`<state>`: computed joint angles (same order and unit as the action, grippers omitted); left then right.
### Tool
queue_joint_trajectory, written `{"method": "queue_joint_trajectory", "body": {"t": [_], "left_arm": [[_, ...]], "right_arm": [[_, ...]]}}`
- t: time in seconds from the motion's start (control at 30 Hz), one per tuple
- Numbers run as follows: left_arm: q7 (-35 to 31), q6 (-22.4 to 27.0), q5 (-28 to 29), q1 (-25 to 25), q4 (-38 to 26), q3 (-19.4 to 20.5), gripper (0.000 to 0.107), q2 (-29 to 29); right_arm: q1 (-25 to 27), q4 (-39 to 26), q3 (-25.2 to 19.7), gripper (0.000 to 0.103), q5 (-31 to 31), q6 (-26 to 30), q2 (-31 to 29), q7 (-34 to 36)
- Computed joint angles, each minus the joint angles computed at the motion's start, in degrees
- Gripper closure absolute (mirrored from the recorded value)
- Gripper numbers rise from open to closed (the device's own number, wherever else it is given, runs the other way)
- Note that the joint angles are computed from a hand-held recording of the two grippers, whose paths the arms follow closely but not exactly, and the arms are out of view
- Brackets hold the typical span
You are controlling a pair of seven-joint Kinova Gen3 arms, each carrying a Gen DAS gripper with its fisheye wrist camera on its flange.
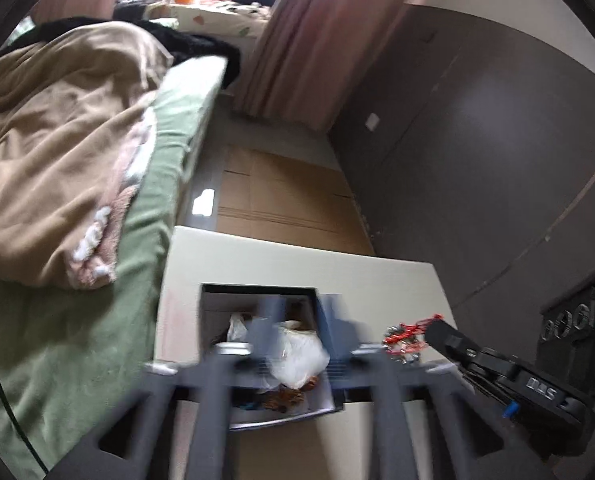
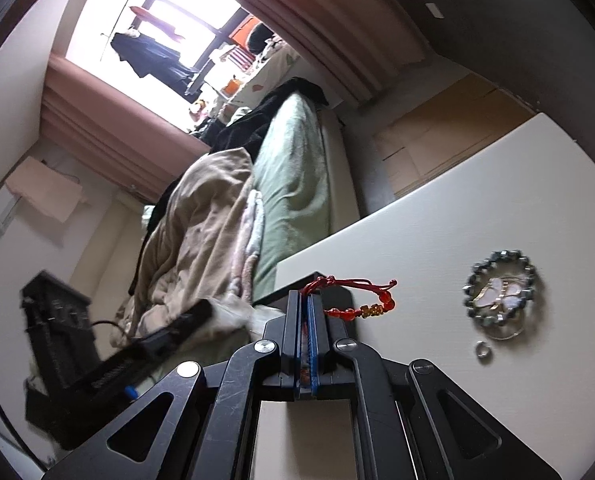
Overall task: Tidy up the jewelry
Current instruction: 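Drop the bag into the box with the left gripper while the right drops the red bracelet in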
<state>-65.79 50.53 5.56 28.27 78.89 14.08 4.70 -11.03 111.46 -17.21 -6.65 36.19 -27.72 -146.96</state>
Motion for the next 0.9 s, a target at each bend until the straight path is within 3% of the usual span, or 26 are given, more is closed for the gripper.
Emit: {"method": "queue_joint_trajectory", "body": {"t": [0.03,0.07,0.23,0.37,0.63,0.7,0.73,0.8,0.83,0.9], "left_arm": [[0.8,-0.4,-0.3,-0.1,0.4,-0.2,0.012,-0.2],[1.5,-1.7,-0.5,-0.2,1.3,-0.4,0.008,-0.9],[4.2,-3.5,-2.0,-1.4,2.7,-0.8,0.008,-2.7],[7.6,-2.3,-4.8,-2.1,2.4,-1.0,0.008,-3.0],[8.1,-3.2,-4.0,-4.3,3.8,-1.4,0.008,-4.3],[8.4,-3.7,-4.0,-4.7,4.4,-1.4,0.008,-4.8],[8.4,-3.8,-4.0,-4.9,4.5,-1.4,0.008,-4.9],[7.6,-3.5,-3.1,-5.3,4.7,-1.5,0.008,-5.1],[6.6,-3.1,-2.0,-5.5,4.5,-1.6,0.008,-5.0],[5.4,-3.1,-0.5,-5.9,4.7,-1.7,0.008,-5.0]], "right_arm": [[-0.5,0.2,0.2,0.098,-0.2,-0.9,0.1,0.4],[-0.9,0.2,0.3,0.098,-0.3,-1.5,0.3,0.6],[-3.7,0.6,1.2,0.098,-1.5,-5.6,1.4,3.0],[-6.4,0.8,1.9,0.098,-2.7,-9.3,2.7,5.4],[-12.9,1.6,4.9,0.098,-6.8,-15.0,6.1,9.4],[-12.2,0.7,3.8,0.096,-6.6,-14.3,7.3,9.3],[-12.1,-0.5,3.5,0.091,-6.1,-12.6,8.6,9.8],[-13.6,-1.3,5.2,0.027,-7.7,-10.3,10.1,10.4],[-13.1,-0.4,5.3,0.018,-8.6,-10.6,10.0,9.6],[-11.9,0.4,4.9,0.015,-8.6,-10.4,9.4,8.3]]}}
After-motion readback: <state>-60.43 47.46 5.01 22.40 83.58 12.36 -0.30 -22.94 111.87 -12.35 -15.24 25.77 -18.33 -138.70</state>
